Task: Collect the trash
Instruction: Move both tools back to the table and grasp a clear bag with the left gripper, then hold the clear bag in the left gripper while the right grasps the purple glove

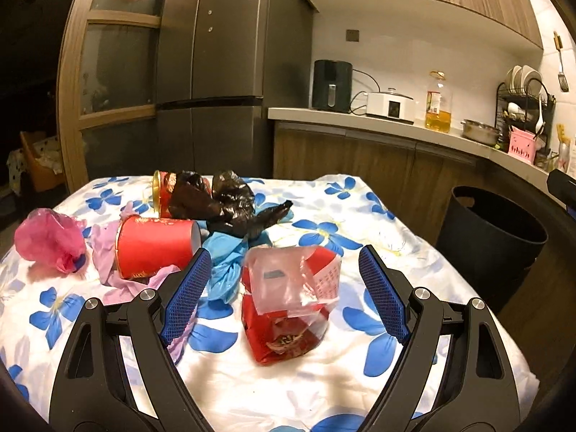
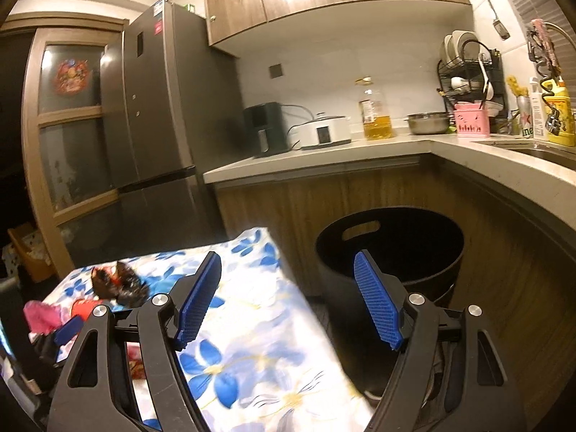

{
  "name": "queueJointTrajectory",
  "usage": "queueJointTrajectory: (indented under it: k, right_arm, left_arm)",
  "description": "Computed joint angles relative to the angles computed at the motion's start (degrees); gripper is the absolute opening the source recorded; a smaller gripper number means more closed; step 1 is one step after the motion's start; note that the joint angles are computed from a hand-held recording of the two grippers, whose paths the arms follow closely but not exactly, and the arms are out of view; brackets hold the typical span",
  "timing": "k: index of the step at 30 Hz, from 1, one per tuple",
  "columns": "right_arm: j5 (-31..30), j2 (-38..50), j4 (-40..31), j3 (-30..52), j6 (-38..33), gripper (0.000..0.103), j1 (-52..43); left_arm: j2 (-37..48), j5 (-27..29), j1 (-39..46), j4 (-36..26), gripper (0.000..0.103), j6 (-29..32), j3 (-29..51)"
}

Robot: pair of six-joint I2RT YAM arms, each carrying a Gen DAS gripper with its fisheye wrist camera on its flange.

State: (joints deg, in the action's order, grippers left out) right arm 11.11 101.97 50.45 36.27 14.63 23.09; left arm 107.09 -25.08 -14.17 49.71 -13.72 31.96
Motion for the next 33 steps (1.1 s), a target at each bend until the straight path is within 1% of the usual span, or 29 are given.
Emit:
queueJointTrajectory:
  k: [4,7,9,10,11,12,13,15,18,21,23,25,30,33]
  right_arm:
    - [-0.14,1.08,-0.67,0.73,0.93,0.075,1.27]
    - [0.26,1.81,-0.91,1.37,0.74,0.075,2.03]
    - [0.61,2.37,-0.78,1.69,0.73,0.075,2.54]
    - [0.74,2.57,-0.73,1.75,0.78,0.075,2.75]
    - [0.72,2.82,-0.92,2.02,0.91,0.075,2.87]
    - [0.82,3.02,-0.90,2.13,1.03,0.075,3.02]
    - [0.86,3.24,-0.93,2.32,1.10,0.075,3.14]
    - [1.07,3.61,-1.01,2.59,1.20,0.075,3.44]
    - [1.27,3.89,-1.05,2.60,1.38,0.075,3.94]
    - [1.38,3.71,-1.37,2.66,0.99,0.075,4.05]
    - [1.70,3.72,-1.13,2.55,0.95,0.075,4.40]
    - [1.91,3.83,-1.00,2.53,1.04,0.075,4.90]
    - [2.39,5.12,-0.82,3.47,0.93,0.075,7.49]
    - [2.84,6.45,-0.51,4.37,0.53,0.075,9.42]
  left_arm:
    - [2.24,1.23,0.75,-0.75,0.082,0.64,1.80]
    - [3.41,3.30,2.14,-2.00,0.073,0.62,2.63]
    - [3.94,5.19,3.15,-2.30,0.062,0.24,2.77]
    - [4.08,6.45,3.70,-2.50,0.059,0.06,2.83]
    - [4.18,7.33,4.02,-2.15,0.052,0.07,2.62]
    - [4.34,7.59,4.07,-1.73,0.046,0.16,2.43]
    - [4.39,7.65,4.01,-1.52,0.044,0.37,2.32]
    - [4.33,8.82,4.21,-0.73,0.032,0.66,1.80]
    - [4.08,9.84,4.49,0.50,0.025,0.51,0.84]
    - [2.30,10.25,4.34,1.83,0.022,0.10,-1.16]
    - [-0.86,10.60,4.34,3.75,0.022,-0.23,-4.05]
    - [-4.28,10.64,4.38,4.37,0.022,0.14,-6.37]
    - [-14.59,10.01,5.82,3.59,0.022,0.20,-12.14]
    - [-19.18,9.45,8.41,2.74,0.022,0.82,-15.06]
